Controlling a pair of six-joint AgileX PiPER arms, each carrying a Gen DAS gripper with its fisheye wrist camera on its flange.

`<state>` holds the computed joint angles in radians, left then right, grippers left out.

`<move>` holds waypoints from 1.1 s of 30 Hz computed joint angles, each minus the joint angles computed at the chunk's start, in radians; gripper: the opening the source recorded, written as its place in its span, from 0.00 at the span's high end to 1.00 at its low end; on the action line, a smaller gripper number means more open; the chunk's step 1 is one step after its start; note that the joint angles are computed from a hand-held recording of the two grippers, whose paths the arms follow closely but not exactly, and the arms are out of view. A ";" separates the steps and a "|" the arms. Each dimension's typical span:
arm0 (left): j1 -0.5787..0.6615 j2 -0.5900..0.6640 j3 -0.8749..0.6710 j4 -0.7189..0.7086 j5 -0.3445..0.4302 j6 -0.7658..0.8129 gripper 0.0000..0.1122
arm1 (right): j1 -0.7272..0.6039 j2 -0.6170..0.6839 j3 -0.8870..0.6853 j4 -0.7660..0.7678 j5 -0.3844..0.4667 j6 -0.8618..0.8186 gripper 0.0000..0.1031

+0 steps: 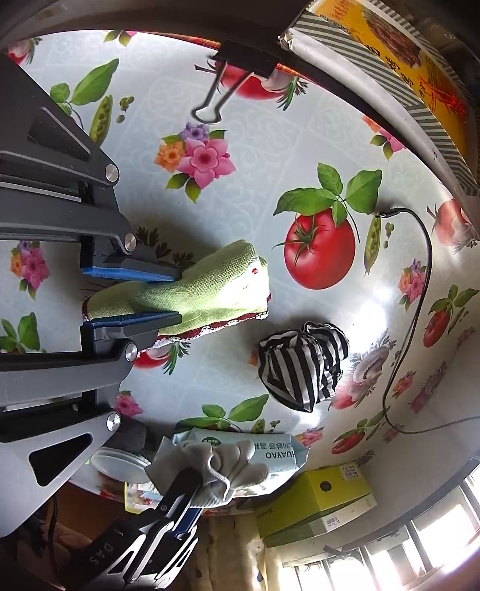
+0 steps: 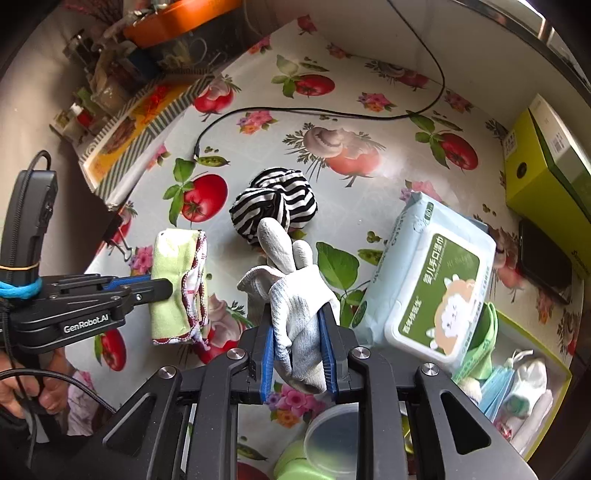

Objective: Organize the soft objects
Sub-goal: 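Carry the green towel and white glove over the white tray with both tools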

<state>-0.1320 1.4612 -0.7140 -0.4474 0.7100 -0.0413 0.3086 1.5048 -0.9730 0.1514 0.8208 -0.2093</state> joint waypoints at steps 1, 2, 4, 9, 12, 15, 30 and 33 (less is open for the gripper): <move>0.005 -0.007 0.003 -0.007 0.004 0.008 0.86 | -0.003 -0.010 0.006 0.006 0.001 0.000 0.80; 0.006 -0.017 0.003 -0.003 0.009 0.006 0.86 | -0.007 -0.023 0.013 0.015 0.003 -0.001 0.80; 0.004 -0.030 0.000 0.006 0.016 -0.004 0.86 | -0.013 -0.048 0.022 0.032 0.008 -0.004 0.80; -0.005 -0.057 -0.023 0.021 0.039 -0.024 0.86 | -0.021 -0.099 0.034 0.050 0.022 -0.003 0.80; -0.018 -0.070 -0.041 0.022 0.051 -0.029 0.86 | -0.036 -0.126 0.038 0.061 0.034 -0.005 0.80; -0.045 -0.072 -0.063 0.028 0.056 -0.043 0.86 | -0.056 -0.152 0.045 0.066 0.043 -0.007 0.80; -0.214 -0.058 -0.195 0.077 0.099 -0.119 0.86 | -0.256 -0.308 0.093 0.132 0.117 -0.101 0.80; -0.252 -0.047 -0.220 0.094 0.103 -0.142 0.86 | -0.309 -0.333 0.103 0.153 0.134 -0.136 0.80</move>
